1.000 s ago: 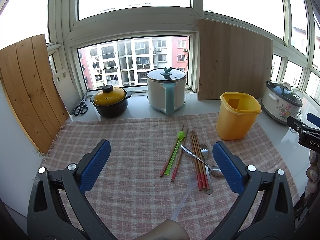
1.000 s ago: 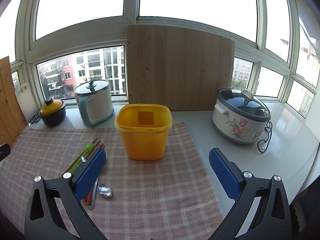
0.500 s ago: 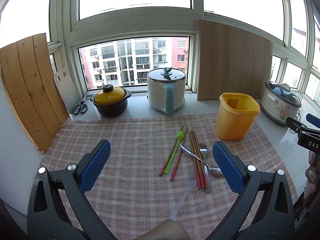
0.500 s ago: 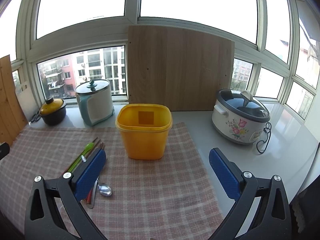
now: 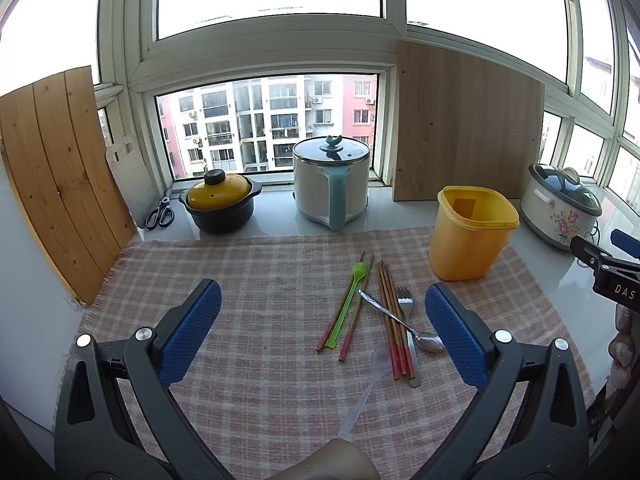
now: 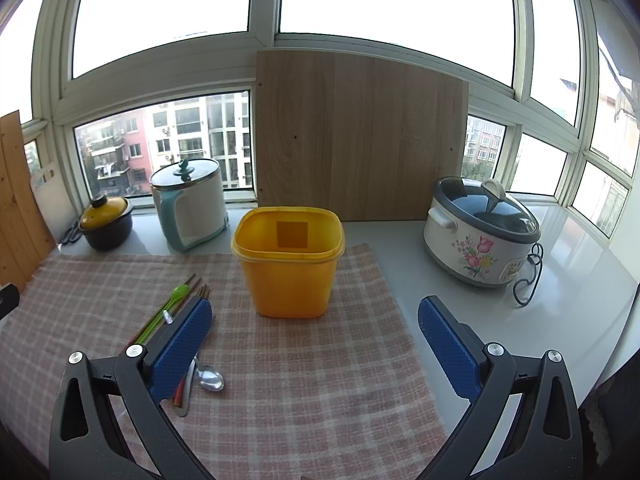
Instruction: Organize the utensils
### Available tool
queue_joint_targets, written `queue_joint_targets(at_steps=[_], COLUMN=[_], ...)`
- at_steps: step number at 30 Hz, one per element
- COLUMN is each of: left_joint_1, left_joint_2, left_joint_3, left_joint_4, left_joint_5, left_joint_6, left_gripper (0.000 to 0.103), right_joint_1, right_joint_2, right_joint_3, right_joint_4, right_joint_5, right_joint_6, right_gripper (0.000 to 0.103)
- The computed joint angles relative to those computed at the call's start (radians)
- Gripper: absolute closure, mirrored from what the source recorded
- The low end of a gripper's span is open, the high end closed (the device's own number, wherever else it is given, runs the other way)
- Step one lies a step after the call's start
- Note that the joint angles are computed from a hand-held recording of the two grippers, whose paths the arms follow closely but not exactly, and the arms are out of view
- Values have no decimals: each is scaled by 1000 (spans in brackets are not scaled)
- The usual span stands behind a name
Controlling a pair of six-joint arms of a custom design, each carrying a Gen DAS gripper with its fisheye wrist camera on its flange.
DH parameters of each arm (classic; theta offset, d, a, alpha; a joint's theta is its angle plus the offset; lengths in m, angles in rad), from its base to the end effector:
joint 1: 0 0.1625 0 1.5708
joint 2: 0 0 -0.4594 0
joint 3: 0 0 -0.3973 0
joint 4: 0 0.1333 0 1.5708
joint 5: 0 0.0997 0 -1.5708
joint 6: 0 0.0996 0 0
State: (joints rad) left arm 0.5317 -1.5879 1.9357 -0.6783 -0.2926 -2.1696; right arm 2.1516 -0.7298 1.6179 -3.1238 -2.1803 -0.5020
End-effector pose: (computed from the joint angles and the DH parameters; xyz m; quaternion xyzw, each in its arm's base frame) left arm -0.2037 -0.3851 0.3828 -0.0571 0.7373 -0.5008 0.4499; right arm 0.4599 -0.5617 0.1578 0.3808 -0.8232 0.3223 0.2711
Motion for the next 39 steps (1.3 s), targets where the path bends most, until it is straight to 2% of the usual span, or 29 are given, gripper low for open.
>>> queue_joint_targets(at_steps=[18, 29, 35, 39], left_joint_1=[-2, 4, 17, 33], left_joint_2=[5, 26, 6, -21], left_joint_3=[-2, 10, 23, 38], left_joint_4=[-12, -60, -82, -139], left_joint_5=[-4, -8, -1, 3], left_joint_6=[7, 15, 36, 98], left_gripper=[0, 0, 0, 0], right_joint_1=[1, -3, -4, -9], right_joint_2=[-1, 8, 13, 20], right_joint_3=[2, -7, -8, -14], right_joint_4=[1, 15, 14, 22], right_joint_5=[0, 7, 9, 13], right_joint_6=[3, 3, 1, 2], right_gripper=[1, 1, 1, 1])
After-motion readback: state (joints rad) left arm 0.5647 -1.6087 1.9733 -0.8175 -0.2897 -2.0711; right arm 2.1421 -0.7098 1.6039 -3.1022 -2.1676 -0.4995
